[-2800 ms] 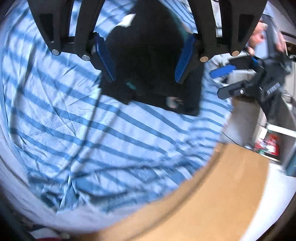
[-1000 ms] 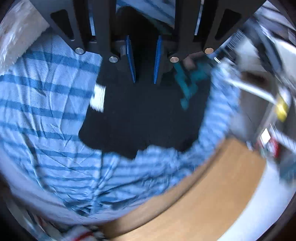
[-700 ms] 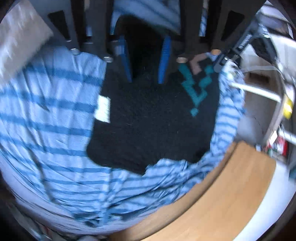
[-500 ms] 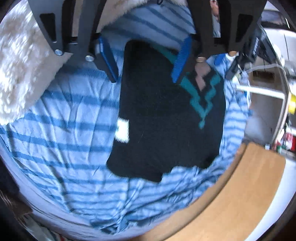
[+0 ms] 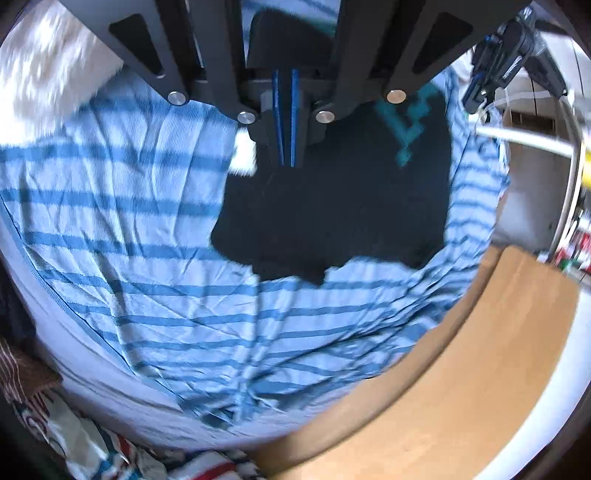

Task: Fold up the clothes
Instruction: 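Grasp the folded sweater edge with the right gripper while the left gripper grasps the other end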

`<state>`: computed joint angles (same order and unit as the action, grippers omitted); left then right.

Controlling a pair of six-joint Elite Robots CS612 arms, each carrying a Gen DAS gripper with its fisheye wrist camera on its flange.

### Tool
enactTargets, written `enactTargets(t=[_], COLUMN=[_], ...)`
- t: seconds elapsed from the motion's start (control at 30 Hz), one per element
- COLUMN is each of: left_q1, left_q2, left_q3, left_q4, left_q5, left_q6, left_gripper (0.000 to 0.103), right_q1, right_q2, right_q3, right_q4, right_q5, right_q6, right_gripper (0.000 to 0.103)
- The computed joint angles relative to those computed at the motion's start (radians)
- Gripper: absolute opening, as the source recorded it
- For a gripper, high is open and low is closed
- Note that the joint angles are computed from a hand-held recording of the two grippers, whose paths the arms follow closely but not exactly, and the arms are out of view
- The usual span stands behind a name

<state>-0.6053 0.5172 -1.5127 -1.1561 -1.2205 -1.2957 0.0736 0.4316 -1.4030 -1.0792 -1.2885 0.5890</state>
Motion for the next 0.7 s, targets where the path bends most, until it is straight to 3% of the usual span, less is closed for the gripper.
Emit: enactTargets(t=[0.2,0.3,0.33,0.6,0.7], left_q1=[0.065,0.083,0.089,0.125,0.113], left_q2=[-0.153,-0.182,-0.187,-0.063,-0.02], left_q3=[0.335,0.431,0.453,0.285,0.181], left_q4=[-0.03,-0.038,-0.042,-0.214,-0.269], left_q5=[-0.201,-0.22,-0.228,-0.348,-0.315], left_q6=[0.22,0.198,0.181,-0.053,-0.055], left_gripper=[0.007,0.007,0.006,0.003,0.003], right_q1=[-0.017,-0.025,-0.026,-0.026,-0.038], right_q2=[-0.023,-0.03,-0.034,-0.025,-0.023], right_q3=[0.104,0.141,0.154,0.164,0.14], right_q4=[-0.029,-0.035,-0.027,-0.027,-0.041], right_q5=[0.05,0.051,0.037,0.027,0.075], right_q6=[0.028,0.03,0.023,-0.01,-0.004], right_gripper=[0.007,0.006,0.0,0.0,0.003])
